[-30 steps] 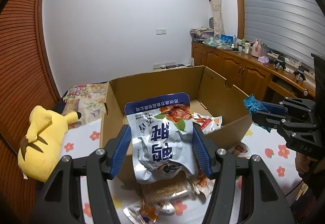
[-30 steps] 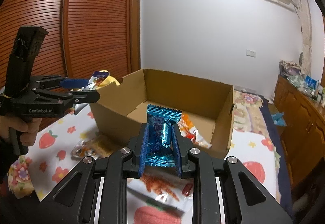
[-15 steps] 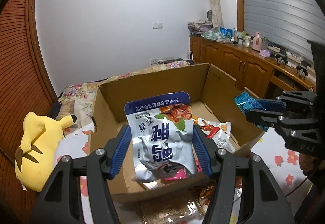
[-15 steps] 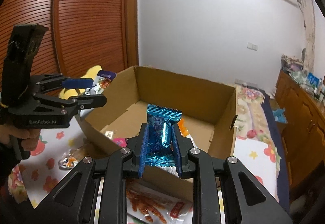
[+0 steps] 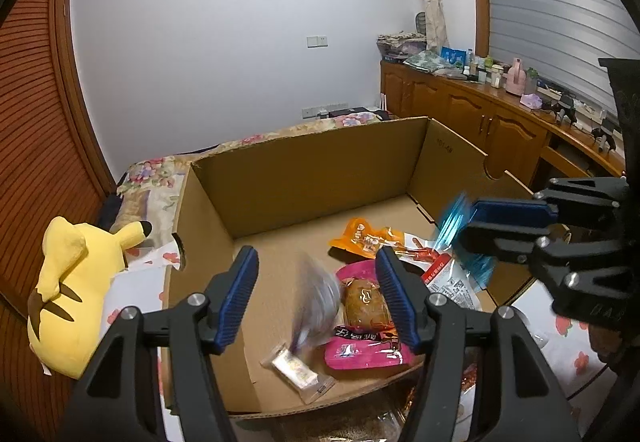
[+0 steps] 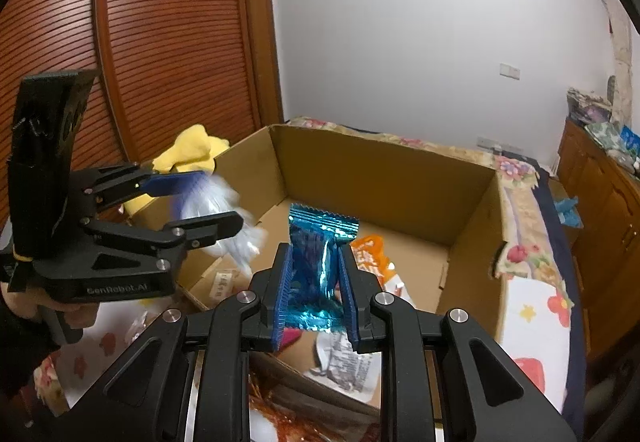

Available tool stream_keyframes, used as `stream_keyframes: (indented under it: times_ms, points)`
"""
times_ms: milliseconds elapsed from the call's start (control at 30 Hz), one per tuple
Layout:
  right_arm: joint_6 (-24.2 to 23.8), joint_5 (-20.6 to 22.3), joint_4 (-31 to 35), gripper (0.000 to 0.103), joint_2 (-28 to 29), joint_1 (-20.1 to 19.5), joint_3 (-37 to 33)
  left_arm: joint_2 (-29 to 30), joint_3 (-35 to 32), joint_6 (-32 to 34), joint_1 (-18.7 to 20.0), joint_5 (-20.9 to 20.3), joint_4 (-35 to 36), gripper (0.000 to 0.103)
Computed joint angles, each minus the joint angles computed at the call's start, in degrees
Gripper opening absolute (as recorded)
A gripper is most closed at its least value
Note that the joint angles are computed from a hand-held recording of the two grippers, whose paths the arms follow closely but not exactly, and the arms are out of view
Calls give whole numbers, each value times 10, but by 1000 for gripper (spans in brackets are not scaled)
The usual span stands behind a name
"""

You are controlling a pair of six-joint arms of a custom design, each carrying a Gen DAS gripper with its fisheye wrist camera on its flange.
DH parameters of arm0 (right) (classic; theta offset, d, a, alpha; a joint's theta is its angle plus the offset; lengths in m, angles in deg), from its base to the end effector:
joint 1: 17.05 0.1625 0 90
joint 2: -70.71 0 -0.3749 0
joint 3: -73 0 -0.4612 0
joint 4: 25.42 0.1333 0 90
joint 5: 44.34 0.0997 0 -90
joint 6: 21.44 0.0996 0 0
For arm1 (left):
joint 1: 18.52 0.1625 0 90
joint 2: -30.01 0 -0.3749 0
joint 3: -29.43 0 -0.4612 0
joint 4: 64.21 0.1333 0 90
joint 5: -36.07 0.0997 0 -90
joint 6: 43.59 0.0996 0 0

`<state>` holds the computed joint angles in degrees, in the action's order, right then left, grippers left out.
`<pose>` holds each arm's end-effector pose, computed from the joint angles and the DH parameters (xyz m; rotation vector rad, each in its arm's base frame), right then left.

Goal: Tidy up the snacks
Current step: 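Open both tools to drop the white pack and blue candy into the box, then reach the left tool to the orange-silver pack while the right tool reaches the chicken-feet pack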

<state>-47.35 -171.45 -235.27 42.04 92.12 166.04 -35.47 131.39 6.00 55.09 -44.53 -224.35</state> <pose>0.2827 -0.5903 -0.0363 0.4889 -2.2001 1.1214 -0.0438 -0.6791 0.2029 1.4290 2.3260 -0.7270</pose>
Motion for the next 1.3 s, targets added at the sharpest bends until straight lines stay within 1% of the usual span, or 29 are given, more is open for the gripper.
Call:
stream_keyframes:
  times_ms: [300, 333, 467, 533, 667, 833, 1033, 1133, 1300]
  points:
    - [-2, -9, 12, 22, 7, 1, -14, 1, -4, -1, -1, -3, -4, 61]
    - [0, -9, 11, 24, 8, 1, -15, 1, -4, -2, -1, -3, -5, 61]
    - [0, -12, 2, 25, 7, 2, -11, -5, 0, -3, 1, -7, -8, 61]
    - [-1, -16, -1, 28, 7, 6, -11, -11, 5, -4, 2, -10, -7, 61]
    - [0, -24, -16, 32, 2, 16, 2, -34, 25, -3, 3, -17, -8, 61]
    - [3, -47, -30, 43, 0, 33, 13, -70, 54, -2, 7, -25, -7, 61]
    - [18, -80, -53, 53, 5, 58, 28, -124, 96, 3, 17, -37, -4, 61]
    - [27, -90, -64, 56, 7, 67, 42, -148, 117, 12, 25, -40, -2, 62]
    - [57, -96, -56, 56, 4, 71, 71, -171, 140, 28, 49, -39, 15, 62]
